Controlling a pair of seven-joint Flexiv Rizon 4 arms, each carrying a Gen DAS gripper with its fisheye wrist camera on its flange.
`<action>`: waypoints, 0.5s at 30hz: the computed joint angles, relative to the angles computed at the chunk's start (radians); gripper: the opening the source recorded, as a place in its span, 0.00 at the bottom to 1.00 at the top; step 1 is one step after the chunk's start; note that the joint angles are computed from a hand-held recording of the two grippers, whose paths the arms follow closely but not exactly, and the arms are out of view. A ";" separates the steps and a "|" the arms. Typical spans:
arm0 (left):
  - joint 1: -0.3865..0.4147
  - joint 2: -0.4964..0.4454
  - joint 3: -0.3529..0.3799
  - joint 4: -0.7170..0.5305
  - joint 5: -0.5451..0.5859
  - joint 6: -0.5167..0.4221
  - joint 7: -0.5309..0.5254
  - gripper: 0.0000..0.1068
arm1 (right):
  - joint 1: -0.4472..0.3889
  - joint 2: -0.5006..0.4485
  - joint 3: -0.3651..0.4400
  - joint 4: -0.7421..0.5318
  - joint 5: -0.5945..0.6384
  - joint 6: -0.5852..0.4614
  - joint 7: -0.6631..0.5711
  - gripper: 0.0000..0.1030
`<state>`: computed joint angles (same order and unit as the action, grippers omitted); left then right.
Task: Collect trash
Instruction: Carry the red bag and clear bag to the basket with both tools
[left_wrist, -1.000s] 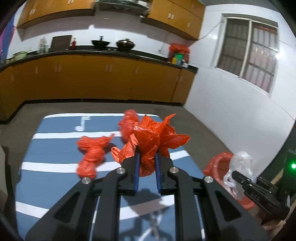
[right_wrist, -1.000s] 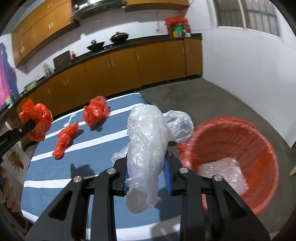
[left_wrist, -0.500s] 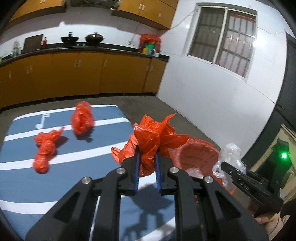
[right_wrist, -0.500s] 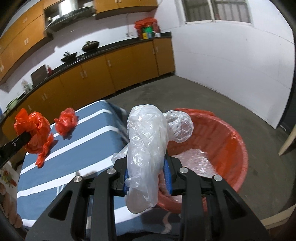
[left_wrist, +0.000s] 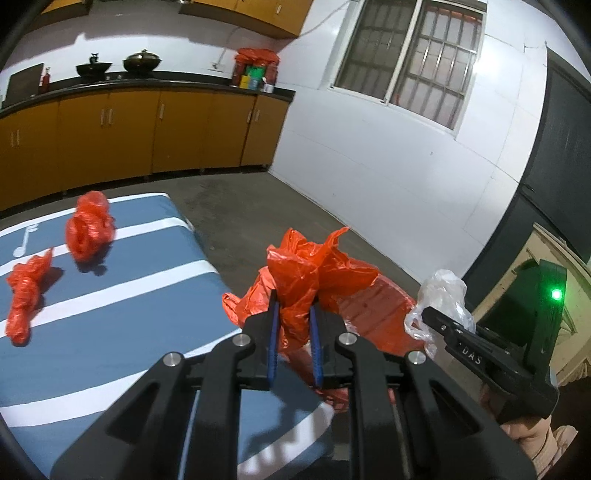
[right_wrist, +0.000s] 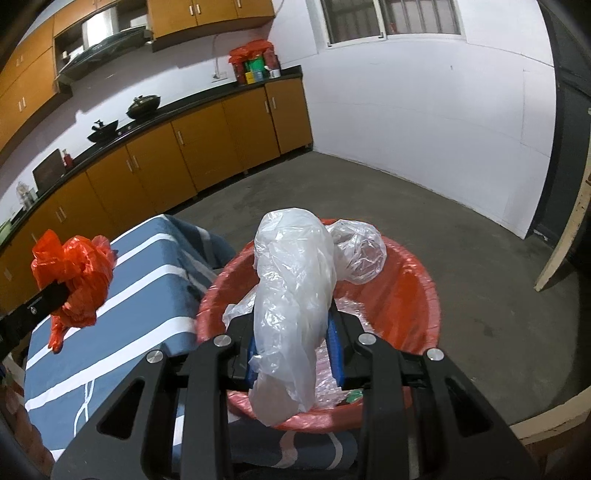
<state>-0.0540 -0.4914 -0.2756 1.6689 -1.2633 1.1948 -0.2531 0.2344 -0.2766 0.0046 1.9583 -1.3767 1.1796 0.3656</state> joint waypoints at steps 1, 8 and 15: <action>-0.003 -0.006 0.001 -0.005 0.010 -0.006 -0.008 0.14 | -0.003 0.003 -0.001 0.004 0.000 0.001 0.004 0.29; -0.015 -0.059 -0.014 -0.057 0.106 -0.043 -0.084 0.14 | -0.017 0.002 -0.009 0.005 0.012 0.003 0.006 0.29; -0.015 -0.109 -0.044 -0.112 0.189 -0.080 -0.144 0.14 | -0.041 0.003 -0.020 0.001 -0.009 0.026 0.026 0.29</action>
